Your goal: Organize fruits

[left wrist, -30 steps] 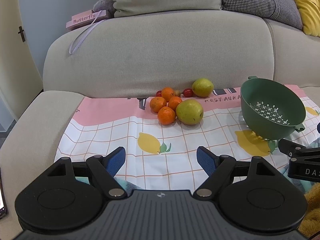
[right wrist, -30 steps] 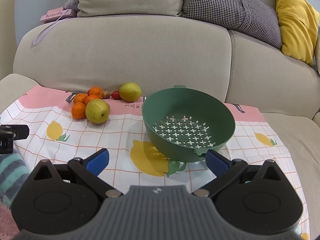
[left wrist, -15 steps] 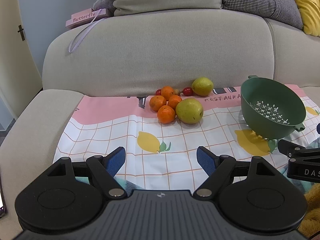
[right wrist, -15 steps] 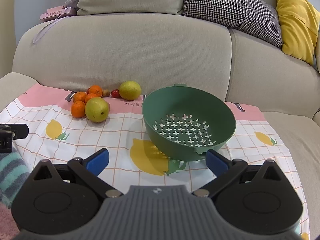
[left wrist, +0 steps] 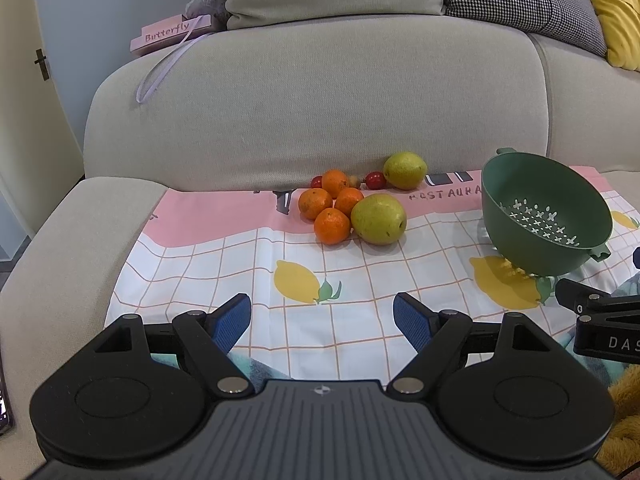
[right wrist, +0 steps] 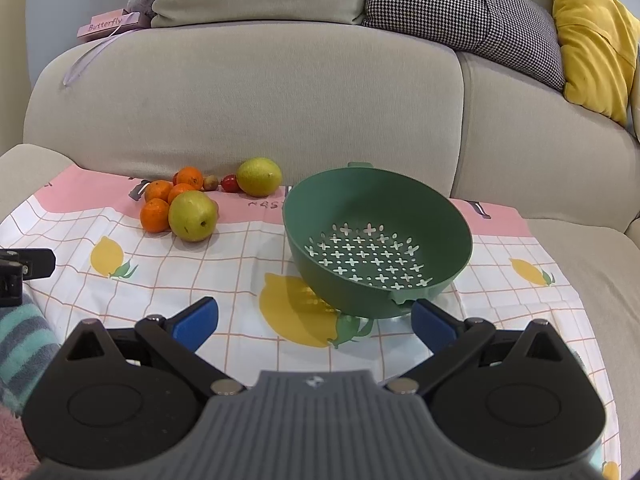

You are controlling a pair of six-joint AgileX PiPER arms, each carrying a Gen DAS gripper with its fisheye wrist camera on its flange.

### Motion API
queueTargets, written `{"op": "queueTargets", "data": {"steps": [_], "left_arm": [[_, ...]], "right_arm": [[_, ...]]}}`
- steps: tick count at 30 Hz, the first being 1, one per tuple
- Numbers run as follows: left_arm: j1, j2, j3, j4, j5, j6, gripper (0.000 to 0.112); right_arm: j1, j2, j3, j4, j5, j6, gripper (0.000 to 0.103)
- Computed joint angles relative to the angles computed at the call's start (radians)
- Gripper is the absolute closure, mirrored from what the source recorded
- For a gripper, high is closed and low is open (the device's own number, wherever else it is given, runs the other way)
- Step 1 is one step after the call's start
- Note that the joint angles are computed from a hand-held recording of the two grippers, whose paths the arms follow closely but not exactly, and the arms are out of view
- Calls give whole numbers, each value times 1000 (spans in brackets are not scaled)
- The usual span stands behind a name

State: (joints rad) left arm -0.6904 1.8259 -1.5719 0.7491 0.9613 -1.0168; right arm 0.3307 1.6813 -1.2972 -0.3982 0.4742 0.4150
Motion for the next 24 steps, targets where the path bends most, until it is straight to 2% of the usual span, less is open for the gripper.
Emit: {"op": "queueTargets", "data": {"steps": [6,14,17,21,24], "left_arm": [[30,-7,-10,-69,-37,78,19],[77,-9,-51,-140,-58,217,24],[105,-2,-75,-173,-66,285,30],[144,22,-126,-208,-62,358,31],[179,44,-167,-238,-66,413,37]], "right_arm": [[-7,2,1,51,-22,-58,4],[-14,-4,43,171,-169,-220,4],[-4,22,11,239,-175,-311,5],[3,70,-49,408,-164,-524,23],[6,115,-110,537,-136,-686,33]]}}
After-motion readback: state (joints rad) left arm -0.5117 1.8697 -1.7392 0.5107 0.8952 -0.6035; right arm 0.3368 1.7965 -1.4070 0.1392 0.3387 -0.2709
